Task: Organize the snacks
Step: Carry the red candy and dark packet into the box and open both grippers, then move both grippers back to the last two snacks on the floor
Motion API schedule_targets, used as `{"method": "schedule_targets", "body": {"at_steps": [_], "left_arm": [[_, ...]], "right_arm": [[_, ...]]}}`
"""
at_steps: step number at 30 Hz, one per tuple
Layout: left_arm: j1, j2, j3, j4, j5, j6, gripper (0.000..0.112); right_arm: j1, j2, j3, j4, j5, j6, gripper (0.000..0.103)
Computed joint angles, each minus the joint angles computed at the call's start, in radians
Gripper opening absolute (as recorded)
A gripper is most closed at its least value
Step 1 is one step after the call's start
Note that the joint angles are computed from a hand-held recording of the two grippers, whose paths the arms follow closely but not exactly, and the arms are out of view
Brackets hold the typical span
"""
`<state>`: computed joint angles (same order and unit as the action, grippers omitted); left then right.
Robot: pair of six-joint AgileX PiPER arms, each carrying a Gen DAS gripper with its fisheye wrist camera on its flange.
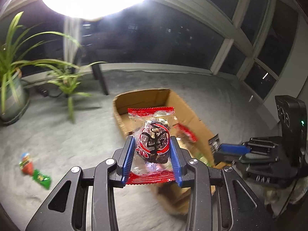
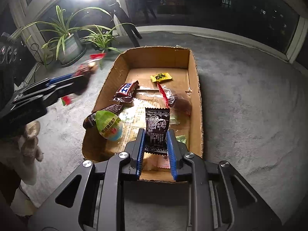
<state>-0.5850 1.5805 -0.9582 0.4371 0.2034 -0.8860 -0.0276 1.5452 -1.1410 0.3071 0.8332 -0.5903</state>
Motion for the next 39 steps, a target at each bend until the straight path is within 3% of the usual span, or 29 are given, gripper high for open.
{"method": "schedule_targets", "body": {"at_steps": [3,5,7,14,23,33,39], "left_arm": [[-0.019,0.043,-0.059,-0.034,0.017,0.028,0.036],[-0.028,0.066,-0.094,-0.042,0.036,0.032,0.042],[-0.031,0.081,-0.117,-0.051,0.042,0.039,0.054],[-0.026,0.052,-0.081,0.000,0.042,-0.010,0.054],[0.045,-0.095,0.094,0.001,0.030,-0.003,0.054],[0.300,-0.219,0.270,-0.284,0.028,0.381,0.054],[0.514,-0.248,0.347,-0.640,0.015,0.811,0.054]], "right_arm": [[-0.012,-0.002,-0.003,0.013,0.008,-0.028,0.023],[-0.019,-0.011,0.003,0.018,0.003,-0.039,0.034],[-0.031,-0.024,0.011,0.041,-0.002,-0.058,0.057],[-0.037,-0.045,0.006,0.077,0.007,-0.060,0.057],[0.060,-0.075,0.005,0.109,-0.011,-0.018,0.057],[0.264,-0.008,-0.032,0.075,-0.072,0.109,0.057],[0.396,0.082,-0.073,0.053,-0.115,0.178,0.057]]}}
